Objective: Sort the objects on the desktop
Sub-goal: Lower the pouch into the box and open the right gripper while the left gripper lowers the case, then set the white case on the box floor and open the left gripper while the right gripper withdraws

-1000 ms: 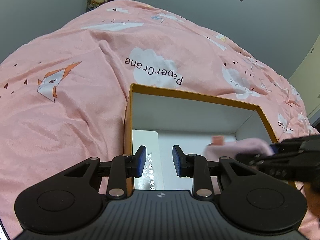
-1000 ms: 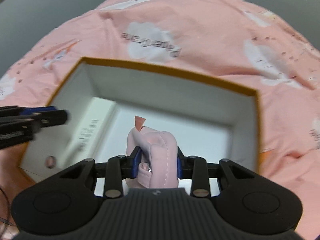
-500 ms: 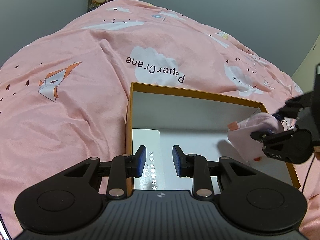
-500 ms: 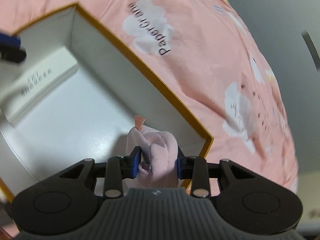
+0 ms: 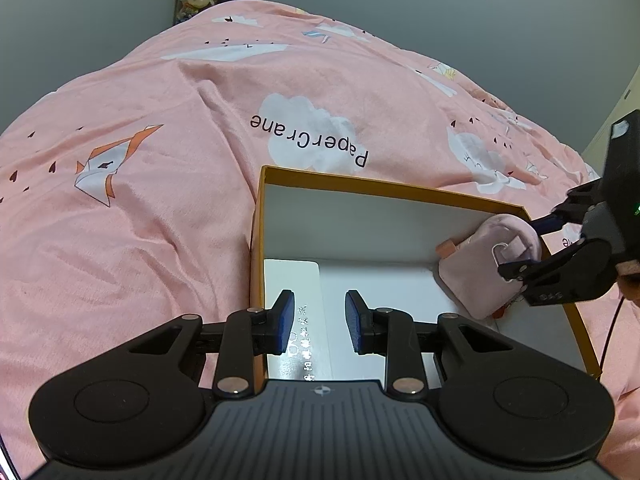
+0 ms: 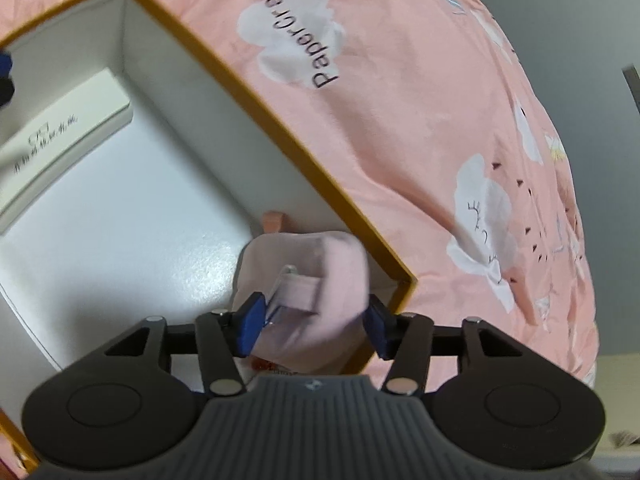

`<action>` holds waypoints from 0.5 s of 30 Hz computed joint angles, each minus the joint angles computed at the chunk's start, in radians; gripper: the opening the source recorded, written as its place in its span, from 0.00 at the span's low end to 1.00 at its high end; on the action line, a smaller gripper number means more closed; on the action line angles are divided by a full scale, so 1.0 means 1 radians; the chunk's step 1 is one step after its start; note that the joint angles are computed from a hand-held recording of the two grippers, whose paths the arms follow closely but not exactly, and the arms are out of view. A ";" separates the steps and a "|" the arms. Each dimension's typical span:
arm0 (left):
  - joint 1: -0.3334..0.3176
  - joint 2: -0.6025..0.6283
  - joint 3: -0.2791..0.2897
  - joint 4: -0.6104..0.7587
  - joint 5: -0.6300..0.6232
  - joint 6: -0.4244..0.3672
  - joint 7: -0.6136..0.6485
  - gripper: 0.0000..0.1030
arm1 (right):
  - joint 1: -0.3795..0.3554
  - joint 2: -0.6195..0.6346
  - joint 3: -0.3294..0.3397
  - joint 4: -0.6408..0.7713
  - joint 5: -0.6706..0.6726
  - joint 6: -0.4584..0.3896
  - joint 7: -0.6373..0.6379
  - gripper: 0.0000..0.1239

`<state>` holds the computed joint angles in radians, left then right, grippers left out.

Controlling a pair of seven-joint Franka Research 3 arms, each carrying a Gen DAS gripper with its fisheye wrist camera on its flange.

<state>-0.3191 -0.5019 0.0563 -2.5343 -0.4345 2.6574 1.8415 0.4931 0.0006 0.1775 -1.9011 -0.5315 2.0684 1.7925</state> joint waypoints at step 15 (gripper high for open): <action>0.005 -0.007 -0.002 -0.001 0.000 -0.011 -0.003 0.31 | -0.041 -0.063 0.014 -0.030 0.185 0.025 0.406 0.23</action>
<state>-0.3142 -0.5092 0.0546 -2.5350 -0.4346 2.6459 1.8386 0.4519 -0.0620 0.1914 -1.9315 -0.3468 2.0938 2.1984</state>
